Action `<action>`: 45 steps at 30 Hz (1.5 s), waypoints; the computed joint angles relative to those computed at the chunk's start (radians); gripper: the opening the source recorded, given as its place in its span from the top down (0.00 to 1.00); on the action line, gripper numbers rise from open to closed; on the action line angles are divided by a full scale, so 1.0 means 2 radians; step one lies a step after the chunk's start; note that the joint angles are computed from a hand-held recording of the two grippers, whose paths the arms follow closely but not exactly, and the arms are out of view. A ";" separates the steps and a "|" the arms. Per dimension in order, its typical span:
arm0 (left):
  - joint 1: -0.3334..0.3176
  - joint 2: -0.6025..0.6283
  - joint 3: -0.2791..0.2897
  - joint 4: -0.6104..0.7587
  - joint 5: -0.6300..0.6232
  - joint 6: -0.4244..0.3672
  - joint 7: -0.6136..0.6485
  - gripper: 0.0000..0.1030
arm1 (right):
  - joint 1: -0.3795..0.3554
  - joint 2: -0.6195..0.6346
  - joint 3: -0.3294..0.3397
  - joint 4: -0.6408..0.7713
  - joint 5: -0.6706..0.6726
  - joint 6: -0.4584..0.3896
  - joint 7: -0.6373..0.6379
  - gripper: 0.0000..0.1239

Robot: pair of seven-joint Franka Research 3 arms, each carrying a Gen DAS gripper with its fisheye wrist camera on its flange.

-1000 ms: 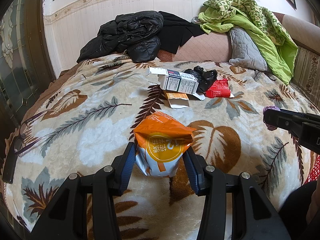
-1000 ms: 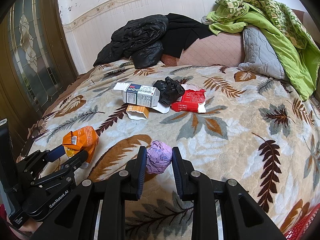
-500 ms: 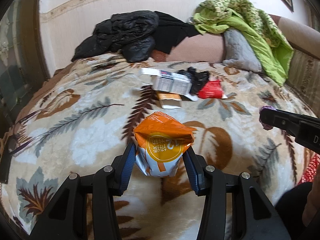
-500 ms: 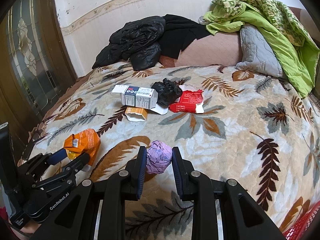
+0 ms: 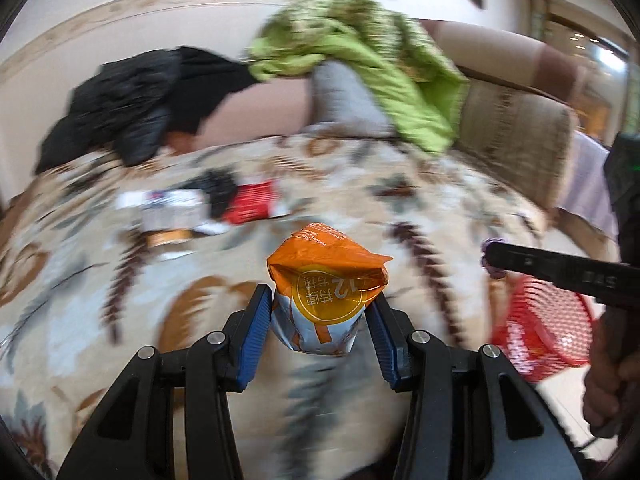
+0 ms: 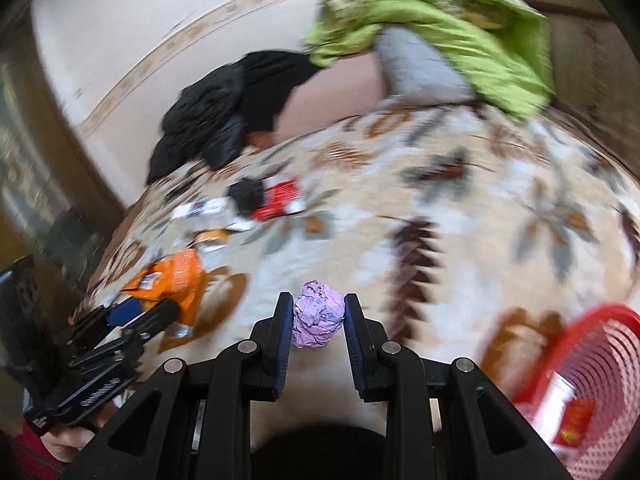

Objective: Collect trash
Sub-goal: 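Carry the orange bag and purple ball to the red basket and release both, then grasp the white medicine carton with the left tool while the right tool grasps the black bag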

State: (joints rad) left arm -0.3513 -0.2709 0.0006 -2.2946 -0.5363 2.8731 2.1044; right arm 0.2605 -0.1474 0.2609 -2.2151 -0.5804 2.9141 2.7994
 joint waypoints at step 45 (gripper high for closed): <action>0.083 0.058 -0.042 0.105 -0.007 -0.107 -0.014 0.33 | -0.077 0.061 0.080 0.057 0.118 0.011 -0.124 0.50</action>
State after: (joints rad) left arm -0.1854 -0.1543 -0.0839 -2.0837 -0.5504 2.6584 2.0765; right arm 0.1067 -0.0260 0.4212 -2.1010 -0.3436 2.9363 2.5516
